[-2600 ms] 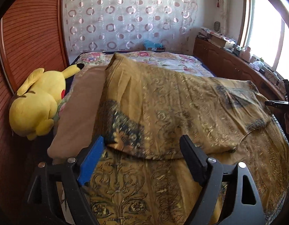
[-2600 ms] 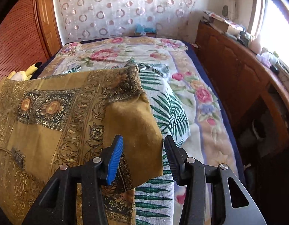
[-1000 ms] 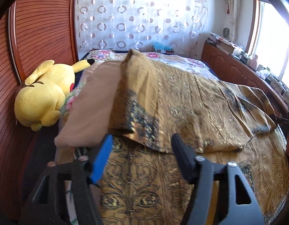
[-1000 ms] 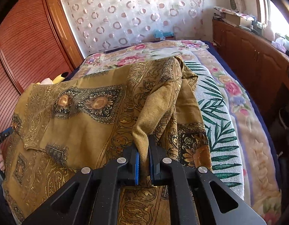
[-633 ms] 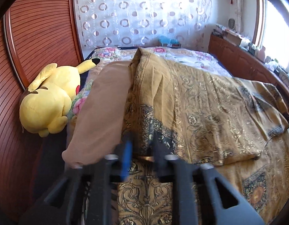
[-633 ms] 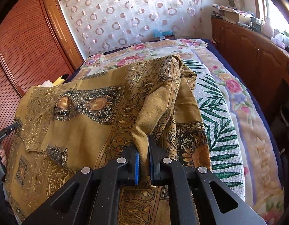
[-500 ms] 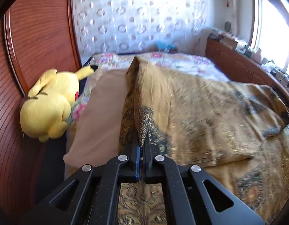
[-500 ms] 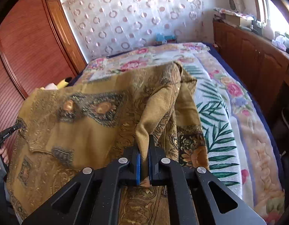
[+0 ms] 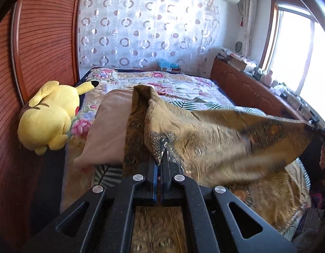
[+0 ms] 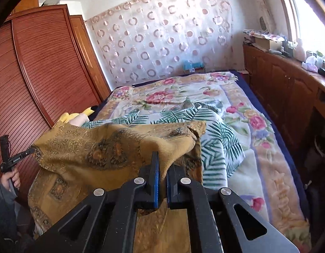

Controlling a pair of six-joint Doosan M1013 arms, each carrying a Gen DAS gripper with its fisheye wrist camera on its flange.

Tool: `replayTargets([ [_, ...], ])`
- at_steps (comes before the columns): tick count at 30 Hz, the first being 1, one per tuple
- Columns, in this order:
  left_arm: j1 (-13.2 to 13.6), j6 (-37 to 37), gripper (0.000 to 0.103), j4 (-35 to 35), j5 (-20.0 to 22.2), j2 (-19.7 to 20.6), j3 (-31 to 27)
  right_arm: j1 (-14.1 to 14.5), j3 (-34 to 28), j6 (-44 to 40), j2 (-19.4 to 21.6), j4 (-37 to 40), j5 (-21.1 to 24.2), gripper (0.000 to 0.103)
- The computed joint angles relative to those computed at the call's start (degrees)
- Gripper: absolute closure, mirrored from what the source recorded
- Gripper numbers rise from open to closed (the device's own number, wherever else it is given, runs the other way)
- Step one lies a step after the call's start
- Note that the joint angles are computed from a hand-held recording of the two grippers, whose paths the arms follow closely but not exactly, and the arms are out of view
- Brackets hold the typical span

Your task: Fold small clothes

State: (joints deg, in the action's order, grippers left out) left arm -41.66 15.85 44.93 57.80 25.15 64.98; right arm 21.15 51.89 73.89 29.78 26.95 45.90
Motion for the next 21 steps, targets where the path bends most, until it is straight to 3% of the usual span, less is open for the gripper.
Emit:
replayTargets([
  [9,-3.4,-4.0,0.101,1.3,1.7,-3.5,5.2,-1.0,5.6,-2.7,-5.0,1.9,0.3,0.098],
  [13,-4.3,-5.5,0.101,0.2,4.1,-3.8,7.1,-0.9,5.9,-2.9,-5.1,2.5,-0.4,0.098],
  [21,-4.2,-8.5,0.101,-3.3,3.7,-3.2,9.5,0.0,4.2,-4.0,-3.7,3.7,2.1,0.098],
])
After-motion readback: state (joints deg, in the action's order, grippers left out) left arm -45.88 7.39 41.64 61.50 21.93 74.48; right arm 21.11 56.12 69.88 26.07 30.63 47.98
